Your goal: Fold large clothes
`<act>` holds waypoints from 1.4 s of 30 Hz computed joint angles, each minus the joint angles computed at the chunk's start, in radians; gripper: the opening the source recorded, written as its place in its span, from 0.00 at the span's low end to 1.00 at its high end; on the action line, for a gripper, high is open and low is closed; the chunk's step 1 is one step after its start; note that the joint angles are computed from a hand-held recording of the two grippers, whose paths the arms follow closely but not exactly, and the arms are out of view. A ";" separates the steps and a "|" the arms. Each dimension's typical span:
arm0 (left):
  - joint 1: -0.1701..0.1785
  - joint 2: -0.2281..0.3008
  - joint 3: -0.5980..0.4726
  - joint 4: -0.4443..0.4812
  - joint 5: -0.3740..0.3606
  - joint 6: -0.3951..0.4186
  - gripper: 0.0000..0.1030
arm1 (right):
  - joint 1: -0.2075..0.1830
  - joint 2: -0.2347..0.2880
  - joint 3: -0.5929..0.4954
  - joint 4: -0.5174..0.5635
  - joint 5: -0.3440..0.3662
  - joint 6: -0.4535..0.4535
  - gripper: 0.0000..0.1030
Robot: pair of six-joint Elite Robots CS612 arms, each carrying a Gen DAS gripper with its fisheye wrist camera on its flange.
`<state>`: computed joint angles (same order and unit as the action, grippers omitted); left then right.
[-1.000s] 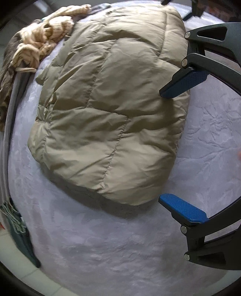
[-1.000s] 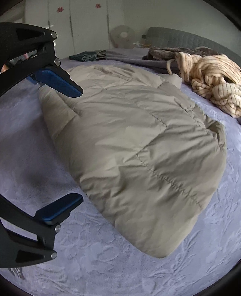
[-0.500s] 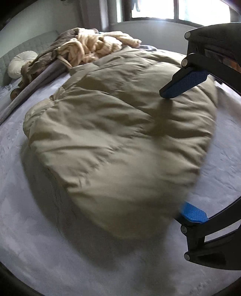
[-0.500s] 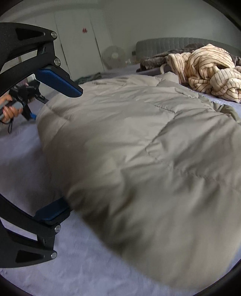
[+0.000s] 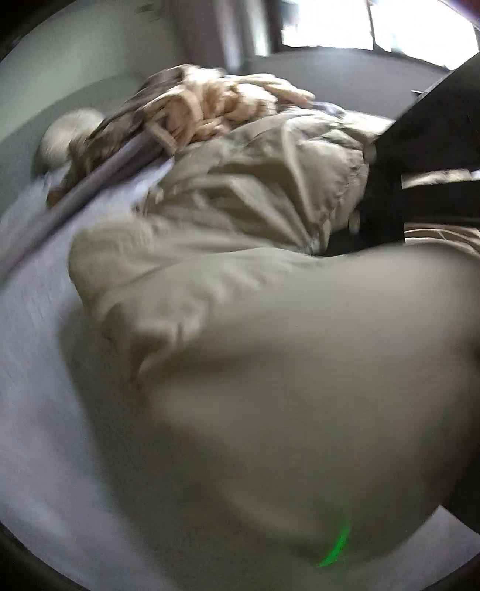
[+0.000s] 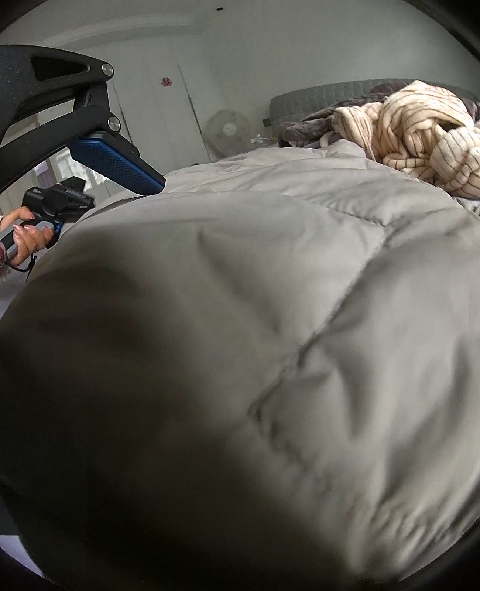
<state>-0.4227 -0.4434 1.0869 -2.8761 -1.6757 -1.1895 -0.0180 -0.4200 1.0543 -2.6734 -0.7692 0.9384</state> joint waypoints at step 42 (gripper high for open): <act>-0.122 -0.404 0.643 -0.006 0.053 0.230 0.21 | -0.017 -0.413 0.647 0.048 -0.055 -0.312 0.50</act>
<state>-0.5448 -0.8470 1.7296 -2.8817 -1.6224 -0.9593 -0.0346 -0.8333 1.7010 -2.6256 -0.8242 0.6264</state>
